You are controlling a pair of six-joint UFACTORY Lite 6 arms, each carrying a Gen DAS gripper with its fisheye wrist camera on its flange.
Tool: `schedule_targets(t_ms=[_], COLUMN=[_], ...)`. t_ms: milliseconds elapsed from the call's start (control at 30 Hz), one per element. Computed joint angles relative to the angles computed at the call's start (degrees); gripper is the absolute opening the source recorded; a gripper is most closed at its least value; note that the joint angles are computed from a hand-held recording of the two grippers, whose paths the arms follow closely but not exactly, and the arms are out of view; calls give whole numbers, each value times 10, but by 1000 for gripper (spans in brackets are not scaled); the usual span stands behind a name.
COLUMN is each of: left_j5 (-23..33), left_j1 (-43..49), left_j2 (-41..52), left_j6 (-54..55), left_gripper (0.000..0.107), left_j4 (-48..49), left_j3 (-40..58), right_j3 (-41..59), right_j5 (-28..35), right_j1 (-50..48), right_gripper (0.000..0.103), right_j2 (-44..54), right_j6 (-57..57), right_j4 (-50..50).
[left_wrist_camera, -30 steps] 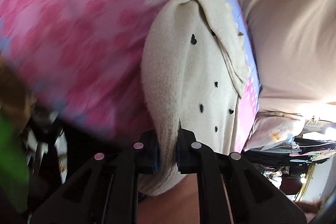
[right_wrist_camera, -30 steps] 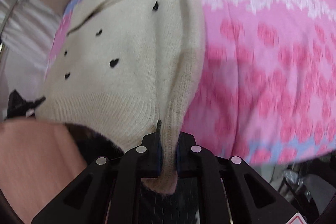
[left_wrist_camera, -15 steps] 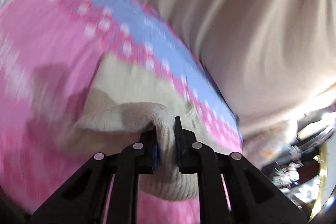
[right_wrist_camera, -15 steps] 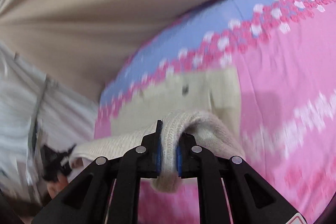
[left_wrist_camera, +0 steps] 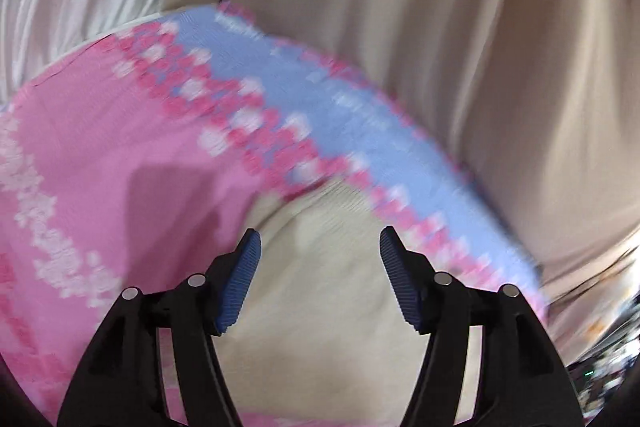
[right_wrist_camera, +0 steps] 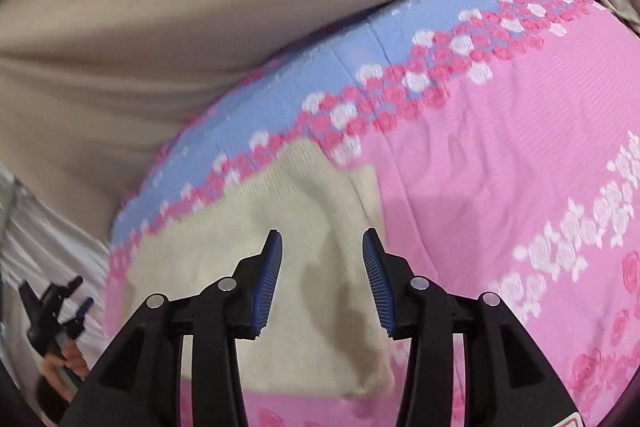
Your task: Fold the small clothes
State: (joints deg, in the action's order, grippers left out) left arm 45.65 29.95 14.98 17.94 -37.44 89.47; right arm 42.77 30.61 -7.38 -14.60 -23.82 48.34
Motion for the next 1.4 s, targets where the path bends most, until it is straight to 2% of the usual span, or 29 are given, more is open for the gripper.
schedule_targets(t_ms=[100, 167, 267, 400, 533, 567, 600, 633, 667, 700, 733, 800, 867, 967, 1033, 1133, 1200, 1300, 1333, 1400], left_j5=[7, 13, 7, -14, -33, -37, -39, -35, -31, -11, 13, 77, 131, 182, 203, 134, 121, 123, 120, 110], left_j1=[17, 32, 56, 69, 54, 48, 40, 28, 15, 15, 26, 66, 94, 115, 123, 112, 141, 140, 137, 119], left_j2=[-1, -8, -38, -75, -64, -51, -39, -25, -10, 3, 5, -10, -48, -116, -169, -200, -214, -252, -261, -248], left_j6=[23, 29, 64, 105, 91, 71, 52, 17, 4, 4, 13, 30, 38, 47, 62, 73, 94, 49, 54, 51], left_gripper=[60, 60, 60, 61, 71, 71, 70, 63, 40, 31, 16, 12, 11, 7, 7, 9, 12, 14, 17, 31], left_j4=[-14, -22, -50, -94, -96, -89, -73, -34, 1, 11, -2, -44, -57, -49, -39, 1, -29, 14, 13, 7], left_j3=[-63, -100, -184, -258, -261, -252, -240, -215, -193, -170, -156, -142, -145, -189, -260, -362, -410, -368, -344, -293], right_j3=[-32, -58, -88, -111, -113, -111, -106, -103, -98, -91, -82, -59, -42, -42, -77, -169, -205, -183, -162, -109], right_j5=[-35, -41, -45, -26, -38, -39, -23, -2, 5, 16, 28, 69, 117, 202, 217, 180, 163, 181, 178, 165], right_j1=[42, 51, 48, 35, 47, 49, 40, 27, 22, 15, 9, -12, -48, -134, -165, -187, -204, -226, -215, -184], right_gripper=[46, 49, 55, 58, 63, 59, 35, 28, 26, 23, 21, 19, 12, 10, 11, 14, 21, 28, 28, 28], right_j2=[1, 3, 5, 27, 57, 59, 71, 76, 72, 54, 34, -16, -65, -129, -155, -113, -126, -194, -202, -185], right_j6=[78, 82, 58, -40, -80, -88, -114, -133, -129, -112, -91, -46, -20, -21, -49, -120, -107, -77, -65, -67], right_j4=[-80, -77, -42, 80, 155, 165, 188, 210, 208, 184, 154, 86, 33, -33, -88, -95, -101, -99, -104, -85])
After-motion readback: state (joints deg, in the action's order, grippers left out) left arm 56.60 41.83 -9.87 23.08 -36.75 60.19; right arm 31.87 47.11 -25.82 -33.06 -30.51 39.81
